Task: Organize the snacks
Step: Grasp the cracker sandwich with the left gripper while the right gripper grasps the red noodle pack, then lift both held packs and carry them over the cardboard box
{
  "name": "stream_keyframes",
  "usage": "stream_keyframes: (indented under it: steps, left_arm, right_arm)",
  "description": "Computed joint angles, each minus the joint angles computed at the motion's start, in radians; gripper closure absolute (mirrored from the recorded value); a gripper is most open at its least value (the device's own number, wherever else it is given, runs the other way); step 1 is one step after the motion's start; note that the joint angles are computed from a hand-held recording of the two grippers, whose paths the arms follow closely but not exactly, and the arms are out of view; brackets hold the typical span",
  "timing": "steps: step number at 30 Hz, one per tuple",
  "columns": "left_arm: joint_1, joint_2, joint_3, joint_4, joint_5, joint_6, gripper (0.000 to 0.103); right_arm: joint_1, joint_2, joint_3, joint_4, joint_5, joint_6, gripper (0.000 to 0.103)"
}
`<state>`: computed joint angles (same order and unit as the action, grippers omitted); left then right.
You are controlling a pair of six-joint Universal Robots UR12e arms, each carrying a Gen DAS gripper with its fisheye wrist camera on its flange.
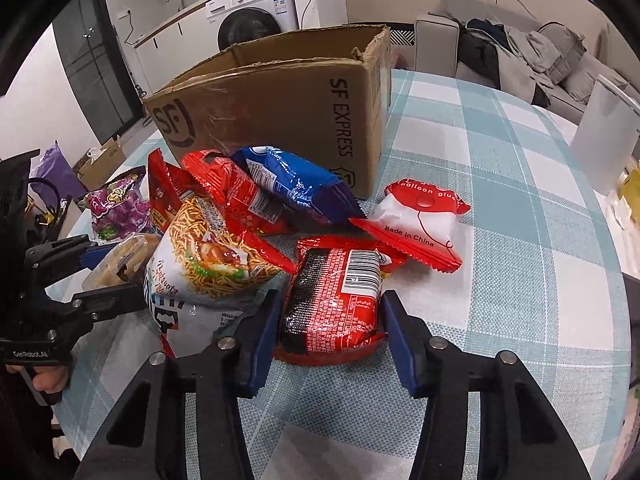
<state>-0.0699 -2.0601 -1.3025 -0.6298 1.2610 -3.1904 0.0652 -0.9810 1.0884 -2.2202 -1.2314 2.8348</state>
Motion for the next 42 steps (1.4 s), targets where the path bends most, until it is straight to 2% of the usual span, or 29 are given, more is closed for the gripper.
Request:
stream_keyframes:
  steps: [4,9,11,13,15,19,23,26,27,28,32,34,35,36,42]
  left_arm:
    - [0.003,0.004,-0.004,0.011,-0.004,-0.003,0.057]
    - [0.004,0.003,0.001,-0.006,0.000,0.001,0.056]
    - [0.006,0.003,0.002,-0.013,-0.006,-0.001,0.054]
    - [0.009,0.003,0.004,-0.020,-0.020,-0.009,0.041]
    - [0.011,0.003,0.007,-0.031,-0.028,-0.016,0.036]
    - [0.011,0.000,0.012,-0.047,-0.028,-0.015,0.033]
    - [0.019,-0.004,0.017,-0.064,-0.063,-0.030,0.031]
    - [0.020,-0.004,0.012,-0.046,-0.061,-0.034,0.031]
    - [0.020,-0.004,0.007,-0.032,-0.060,-0.037,0.037]
    - [0.020,-0.005,0.006,-0.031,-0.062,-0.033,0.047]
    - [0.019,-0.002,-0.001,-0.013,-0.054,-0.029,0.063]
    - [0.019,0.003,-0.012,0.019,-0.050,-0.030,0.074]
    - [0.019,0.005,-0.014,0.029,-0.048,-0.026,0.087]
    - [0.019,0.007,-0.015,0.032,-0.051,-0.025,0.091]
    - [0.020,0.013,-0.026,0.063,-0.053,-0.031,0.091]
  right_arm:
    - [-0.002,-0.002,0.001,0.004,0.015,-0.013,0.055]
    - [-0.004,-0.005,0.000,0.010,0.024,-0.023,0.056]
    - [-0.005,-0.006,0.000,0.009,0.025,-0.023,0.056]
    - [-0.006,-0.006,-0.001,0.010,0.023,-0.024,0.056]
    - [-0.007,-0.006,-0.002,0.012,0.022,-0.023,0.056]
    - [-0.008,-0.003,-0.005,0.015,0.021,-0.021,0.056]
    - [-0.008,-0.005,-0.004,0.017,0.026,-0.028,0.056]
    - [-0.009,-0.008,0.001,0.011,0.028,-0.029,0.056]
    - [-0.009,-0.009,0.002,0.011,0.030,-0.029,0.056]
    - [-0.009,-0.010,0.003,0.011,0.031,-0.031,0.056]
    - [-0.010,-0.014,0.009,0.004,0.037,-0.032,0.056]
    - [-0.011,-0.015,0.010,-0.002,0.039,-0.029,0.056]
    - [-0.012,-0.017,0.012,-0.007,0.042,-0.027,0.056]
    - [-0.013,-0.019,0.014,-0.012,0.048,-0.025,0.056]
    - [-0.016,-0.030,0.027,-0.044,0.066,-0.029,0.059]
